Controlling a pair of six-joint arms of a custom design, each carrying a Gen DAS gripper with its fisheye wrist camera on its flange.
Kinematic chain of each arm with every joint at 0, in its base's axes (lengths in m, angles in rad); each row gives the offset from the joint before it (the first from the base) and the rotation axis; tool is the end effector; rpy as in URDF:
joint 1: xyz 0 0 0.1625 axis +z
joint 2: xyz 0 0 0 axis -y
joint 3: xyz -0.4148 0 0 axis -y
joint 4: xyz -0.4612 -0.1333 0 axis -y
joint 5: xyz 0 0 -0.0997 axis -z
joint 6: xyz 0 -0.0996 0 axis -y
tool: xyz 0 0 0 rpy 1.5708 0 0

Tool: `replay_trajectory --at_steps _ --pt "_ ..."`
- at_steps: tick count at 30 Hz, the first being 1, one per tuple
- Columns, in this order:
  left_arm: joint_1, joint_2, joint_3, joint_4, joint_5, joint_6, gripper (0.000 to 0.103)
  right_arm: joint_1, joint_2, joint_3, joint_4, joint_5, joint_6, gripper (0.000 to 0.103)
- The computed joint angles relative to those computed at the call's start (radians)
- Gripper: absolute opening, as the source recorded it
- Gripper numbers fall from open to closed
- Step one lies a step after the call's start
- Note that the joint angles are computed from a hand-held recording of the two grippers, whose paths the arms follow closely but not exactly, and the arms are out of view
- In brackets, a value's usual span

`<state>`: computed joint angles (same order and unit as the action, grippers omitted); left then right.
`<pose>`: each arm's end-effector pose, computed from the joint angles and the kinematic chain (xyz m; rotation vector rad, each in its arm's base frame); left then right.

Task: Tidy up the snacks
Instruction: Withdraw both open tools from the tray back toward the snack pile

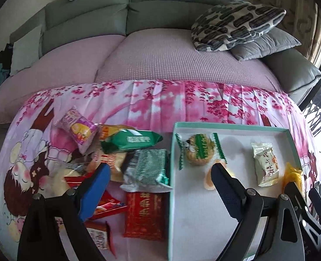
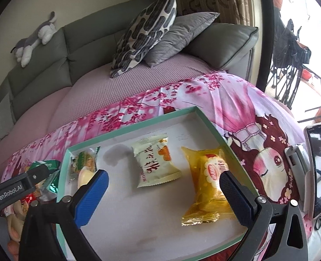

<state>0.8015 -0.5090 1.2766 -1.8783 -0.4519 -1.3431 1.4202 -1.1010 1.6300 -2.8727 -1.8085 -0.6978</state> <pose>-0.3714 -0.7040 -0.0389 -0.2940 2.0673 -0.8880 -0.0002 -0.7332 0.2999 0.5583 -2.4386 0.8039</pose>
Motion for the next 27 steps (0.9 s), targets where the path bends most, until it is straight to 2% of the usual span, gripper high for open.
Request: replay_trajectory --at_steps 5,10,14,17,23,27 --pt "-0.011 -0.046 0.032 0.156 0.007 -0.154 0.094 0.016 -0.010 0.033 -0.028 -0.005 -0.044 0.103" --pt "-0.013 -0.098 0.076 0.253 -0.010 -0.287 0.094 0.030 -0.020 0.044 0.059 -0.016 0.022 0.103" --pt "-0.018 -0.147 0.128 0.317 -0.022 -0.394 0.094 0.056 -0.027 0.076 0.069 -0.041 0.015 0.102" --pt "-0.020 -0.178 0.167 0.340 -0.044 -0.453 0.094 0.074 -0.029 0.099 0.072 -0.056 0.006 0.102" --pt "-0.015 -0.249 0.260 0.336 -0.091 -0.550 0.094 0.097 -0.040 0.132 0.135 -0.078 0.045 0.102" --pt "-0.019 -0.290 0.317 0.317 -0.104 -0.591 0.094 0.115 -0.035 0.162 0.118 -0.116 0.011 0.102"
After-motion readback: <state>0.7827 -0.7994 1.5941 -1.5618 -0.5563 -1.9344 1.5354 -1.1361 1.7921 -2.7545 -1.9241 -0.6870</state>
